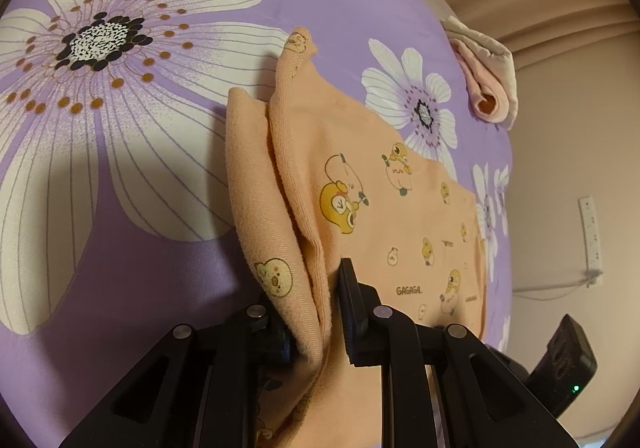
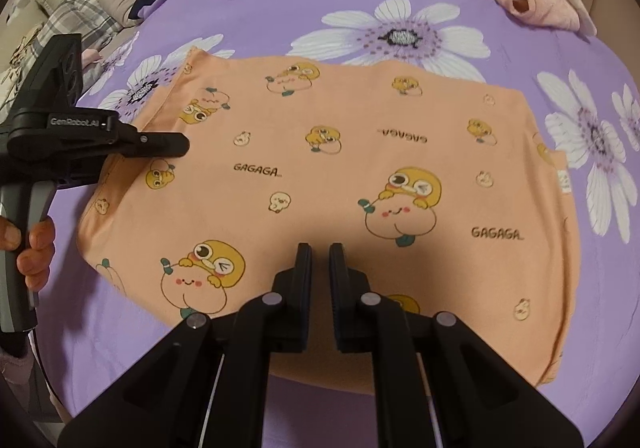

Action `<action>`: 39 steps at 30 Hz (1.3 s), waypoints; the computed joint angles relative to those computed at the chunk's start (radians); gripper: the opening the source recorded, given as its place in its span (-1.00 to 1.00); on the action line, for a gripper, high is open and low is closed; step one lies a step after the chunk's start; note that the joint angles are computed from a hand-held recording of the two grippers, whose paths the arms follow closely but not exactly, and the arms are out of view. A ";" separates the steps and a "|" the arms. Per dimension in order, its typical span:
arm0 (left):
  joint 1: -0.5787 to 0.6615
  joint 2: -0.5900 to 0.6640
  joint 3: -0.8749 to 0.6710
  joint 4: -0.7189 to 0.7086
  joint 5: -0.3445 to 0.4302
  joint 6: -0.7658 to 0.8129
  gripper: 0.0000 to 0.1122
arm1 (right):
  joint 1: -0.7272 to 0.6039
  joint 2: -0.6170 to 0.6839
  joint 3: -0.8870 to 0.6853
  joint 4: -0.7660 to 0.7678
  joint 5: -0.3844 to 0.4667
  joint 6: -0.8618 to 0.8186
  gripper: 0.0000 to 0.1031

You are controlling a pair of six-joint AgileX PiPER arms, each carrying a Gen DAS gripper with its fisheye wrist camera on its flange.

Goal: Fold small clothes

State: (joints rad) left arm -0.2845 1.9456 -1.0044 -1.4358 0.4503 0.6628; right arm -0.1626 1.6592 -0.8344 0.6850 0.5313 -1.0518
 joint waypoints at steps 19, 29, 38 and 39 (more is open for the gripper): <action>-0.009 -0.006 -0.011 0.075 -0.009 -0.063 -0.65 | -0.022 -0.012 0.012 0.040 0.034 -0.036 -0.79; -0.046 -0.038 -0.006 0.136 -0.065 -0.147 -0.74 | -0.032 -0.011 0.018 0.074 0.041 -0.068 -0.79; -0.086 -0.083 -0.025 0.312 -0.102 -0.335 -0.75 | -0.057 -0.017 0.020 0.113 0.065 -0.113 -0.79; -0.093 -0.090 -0.028 0.340 -0.104 -0.362 -0.75 | -0.061 -0.020 0.021 0.118 0.069 -0.121 -0.79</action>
